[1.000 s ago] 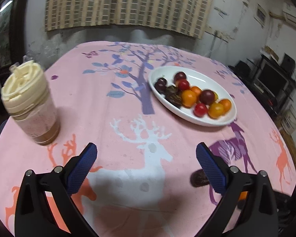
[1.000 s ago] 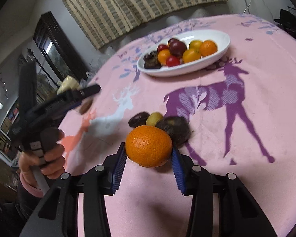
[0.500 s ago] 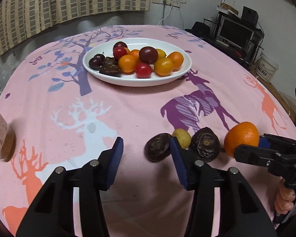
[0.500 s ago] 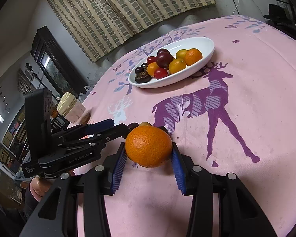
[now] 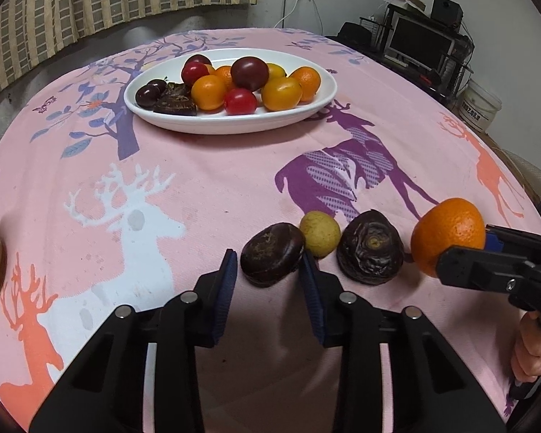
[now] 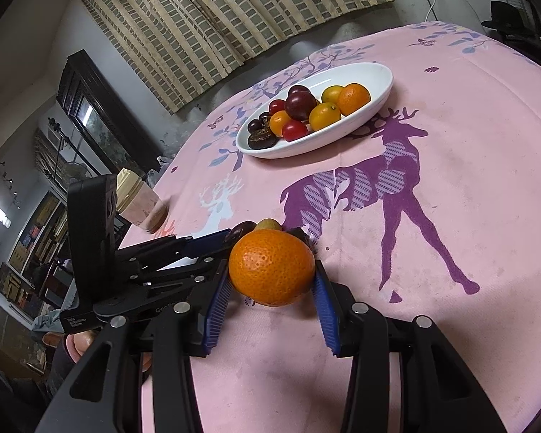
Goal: Organize fruits
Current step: 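Grasp the last mandarin with the right tool while the left tool grasps a dark brown fruit, then lower the mandarin and dark brown fruit onto the white plate, opening both tools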
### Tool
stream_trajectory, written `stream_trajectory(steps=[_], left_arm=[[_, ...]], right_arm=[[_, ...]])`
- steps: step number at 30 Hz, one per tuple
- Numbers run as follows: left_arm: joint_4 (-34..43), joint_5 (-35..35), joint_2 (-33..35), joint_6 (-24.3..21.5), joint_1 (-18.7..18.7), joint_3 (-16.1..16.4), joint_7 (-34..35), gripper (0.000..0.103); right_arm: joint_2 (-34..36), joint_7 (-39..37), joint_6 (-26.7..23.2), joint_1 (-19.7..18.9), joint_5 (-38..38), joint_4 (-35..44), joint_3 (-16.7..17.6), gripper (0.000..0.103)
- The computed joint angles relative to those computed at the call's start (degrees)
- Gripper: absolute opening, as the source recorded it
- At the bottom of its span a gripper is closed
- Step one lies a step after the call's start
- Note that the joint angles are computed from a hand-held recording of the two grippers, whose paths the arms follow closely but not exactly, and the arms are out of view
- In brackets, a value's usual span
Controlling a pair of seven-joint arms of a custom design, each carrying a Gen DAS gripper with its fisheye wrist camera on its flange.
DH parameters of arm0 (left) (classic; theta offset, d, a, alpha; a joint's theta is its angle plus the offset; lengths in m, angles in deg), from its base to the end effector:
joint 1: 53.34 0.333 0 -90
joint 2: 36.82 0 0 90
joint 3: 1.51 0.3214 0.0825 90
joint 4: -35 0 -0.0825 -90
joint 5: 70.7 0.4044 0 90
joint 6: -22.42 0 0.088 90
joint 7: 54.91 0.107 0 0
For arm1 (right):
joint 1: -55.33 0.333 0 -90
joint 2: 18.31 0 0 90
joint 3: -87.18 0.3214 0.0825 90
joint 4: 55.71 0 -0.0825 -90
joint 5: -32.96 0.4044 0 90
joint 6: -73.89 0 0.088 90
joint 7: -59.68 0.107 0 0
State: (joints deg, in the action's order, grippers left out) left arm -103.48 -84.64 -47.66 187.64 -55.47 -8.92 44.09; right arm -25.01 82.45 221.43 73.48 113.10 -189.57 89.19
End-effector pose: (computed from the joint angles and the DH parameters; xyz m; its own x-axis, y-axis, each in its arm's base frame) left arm 0.5201 -0.0749 0.4496 -0.1391 -0.9876 0.0723 -0.7893 0.0665 -0.6104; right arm 0.5012 0.1665 0.4026 0.5171 -0.6995 -0.4933 -0.7579 -0.1063 -0.6437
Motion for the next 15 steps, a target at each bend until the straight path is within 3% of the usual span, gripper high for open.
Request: stream_trajectory(steps=[3,10,15], left_arm=[[-0.23,2.53,-0.04,0.58,0.81,-0.91,-1.49,0.033],[-1.42,-0.55,-2.29,1.71,-0.60,0.23,0.14,0.033],[0.47,-11.99,-3.81,-0.46,-5.66,5.50,9.33,0.033]], right_arm=[[-0.14,-0.42,0.41,0.06,0.34,-0.12,0.08,0.045],[-0.97,-2.80,2.55,0.54,2.13,-0.67,0.30,0.045],[-1.53,-4.04,3.37,0.72,-1.13,0.77,0.15,0.045]])
